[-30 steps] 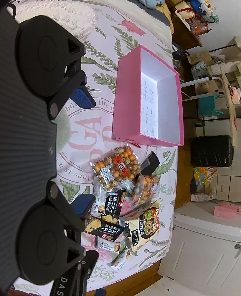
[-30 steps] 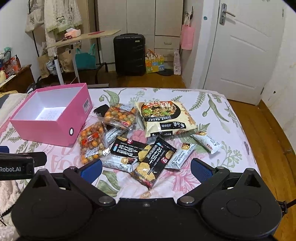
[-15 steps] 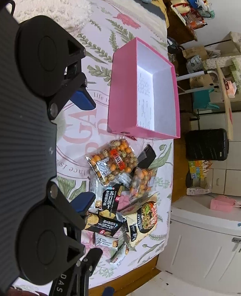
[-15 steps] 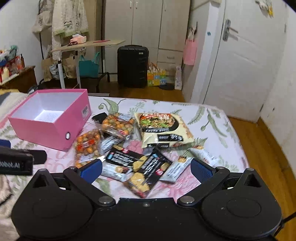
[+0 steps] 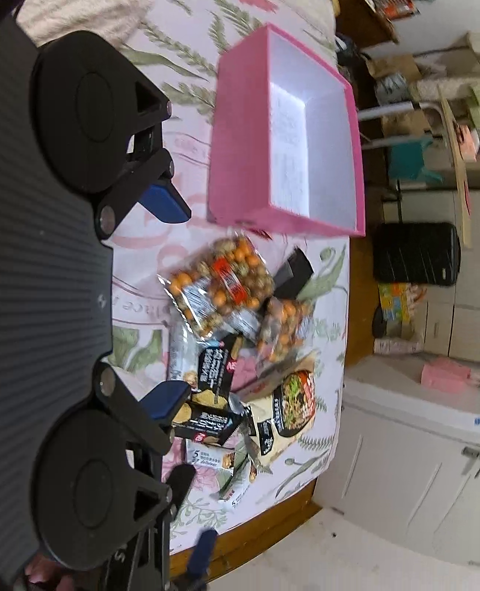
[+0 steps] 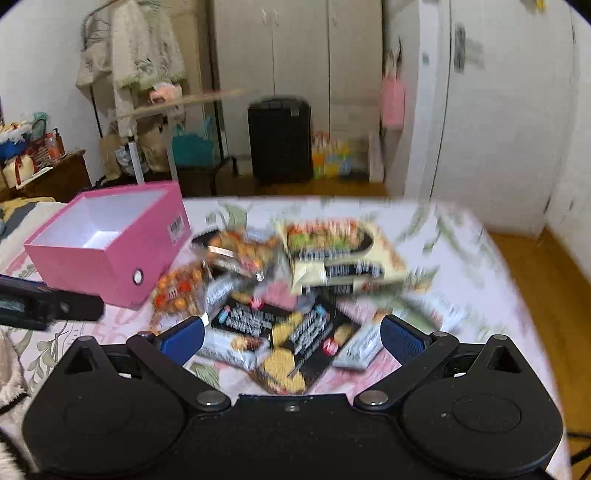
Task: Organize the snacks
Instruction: 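Grasp the black NB cracker packet with the left tool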
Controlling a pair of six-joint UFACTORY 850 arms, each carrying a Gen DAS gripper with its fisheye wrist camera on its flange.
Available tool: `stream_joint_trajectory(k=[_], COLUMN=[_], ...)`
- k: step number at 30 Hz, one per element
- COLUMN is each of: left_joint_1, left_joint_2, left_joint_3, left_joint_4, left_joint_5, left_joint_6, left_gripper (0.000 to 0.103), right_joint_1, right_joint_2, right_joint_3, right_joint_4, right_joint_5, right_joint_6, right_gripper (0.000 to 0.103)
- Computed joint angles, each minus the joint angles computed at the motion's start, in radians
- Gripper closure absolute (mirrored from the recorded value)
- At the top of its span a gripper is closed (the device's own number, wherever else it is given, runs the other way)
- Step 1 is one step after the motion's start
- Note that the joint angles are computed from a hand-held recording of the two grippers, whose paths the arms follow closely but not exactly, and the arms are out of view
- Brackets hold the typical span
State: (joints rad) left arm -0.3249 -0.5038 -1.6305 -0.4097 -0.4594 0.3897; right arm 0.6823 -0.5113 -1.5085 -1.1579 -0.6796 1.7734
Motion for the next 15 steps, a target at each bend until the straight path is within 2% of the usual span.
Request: stream_joint_trajectory(k=[2,3,5,6,8,10,12,14,15], left_joint_1=[-0.006,-0.008,-0.002,-0.004,-0.018,-0.03,-0.037,-0.05,-0.054], left_joint_2=[-0.046,-0.086,-0.185,-0.216,-0.249,-0.267,-0.308,-0.358,-0.386], left_joint_3=[-0.055,-0.113,-0.254,-0.297,-0.328,-0.337,-0.383,-0.452,-0.491], left_joint_4=[-0.024,-0.016,-0.081,-0.089,-0.085,-0.117,-0.157,-0.15,-0.152], left_joint_5=[-0.033,-0.094,-0.268,-0.303,-0.278,-0.247,-0.278,-0.32,-0.349], left_joint_6=[0.066,0.082,0.171,0.165,0.147,0.207,0.278,0.276,0.28], left_gripper=[0.01,0.01,0.01,0.01,0.011,0.013,0.021,0.028,0.031], right_joint_1=[-0.031,-0.045,-0.067,-0.075,-0.093,-0.106,-0.115,-0.116,-0.115], right_joint_2=[-0.003,-0.004,-0.017,-0.024,-0.042,-0.052,-0.058,-0.069,-0.077], right_joint_3=[0.021,0.037,0.049,0.053,0.061,0.077,0.097,0.103,0.098], right_joint_4=[0.031,0.035,0.054,0.058,0.07,0.02,-0.093,-0.213,-0.228], right_joint_5=[0.067,0.107,0.174,0.203,0.265,0.334,0.393,0.407,0.405], right_joint_6=[0.011,0.032,0.042,0.05,0.087,0.197,0.372,0.517,0.536], right_gripper=[0.001,0.002,0.009,0.01,0.013,0.015,0.015,0.016,0.017])
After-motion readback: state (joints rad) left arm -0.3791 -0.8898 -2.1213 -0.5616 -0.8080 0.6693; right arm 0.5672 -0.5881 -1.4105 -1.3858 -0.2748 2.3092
